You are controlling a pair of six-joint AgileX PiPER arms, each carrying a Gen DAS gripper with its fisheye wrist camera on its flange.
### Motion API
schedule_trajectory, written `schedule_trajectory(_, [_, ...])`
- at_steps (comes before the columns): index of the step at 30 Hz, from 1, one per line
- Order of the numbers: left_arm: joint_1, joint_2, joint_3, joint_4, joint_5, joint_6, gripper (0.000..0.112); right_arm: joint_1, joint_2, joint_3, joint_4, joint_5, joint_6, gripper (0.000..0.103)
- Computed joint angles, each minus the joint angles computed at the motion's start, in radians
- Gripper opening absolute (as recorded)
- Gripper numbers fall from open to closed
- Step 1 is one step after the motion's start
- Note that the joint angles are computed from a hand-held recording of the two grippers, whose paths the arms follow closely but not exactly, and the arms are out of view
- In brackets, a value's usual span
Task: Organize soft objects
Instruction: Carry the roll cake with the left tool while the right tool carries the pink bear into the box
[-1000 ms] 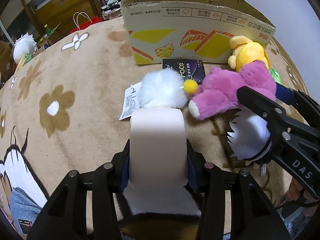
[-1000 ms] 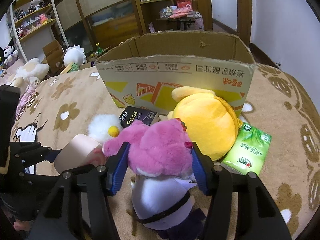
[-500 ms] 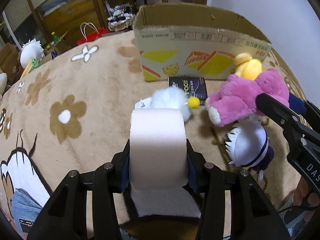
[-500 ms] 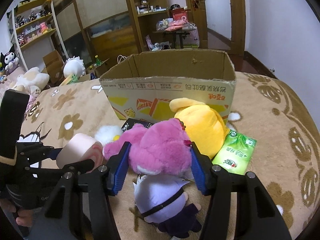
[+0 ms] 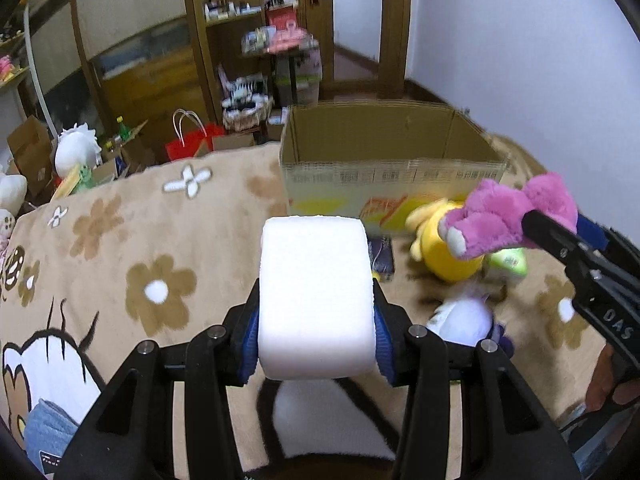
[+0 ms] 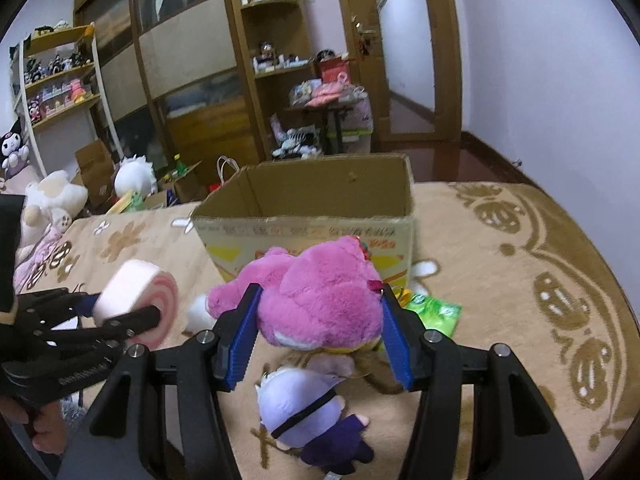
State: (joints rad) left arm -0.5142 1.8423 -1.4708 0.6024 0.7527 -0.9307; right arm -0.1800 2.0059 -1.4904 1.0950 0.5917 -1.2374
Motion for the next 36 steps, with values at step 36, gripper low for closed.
schedule_trajectory(36, [0.13,0.273,-0.629,0.048,0.005,0.223,0.045,0.043,0.122,-0.39,-0.114,-0.128,0.156,0.06])
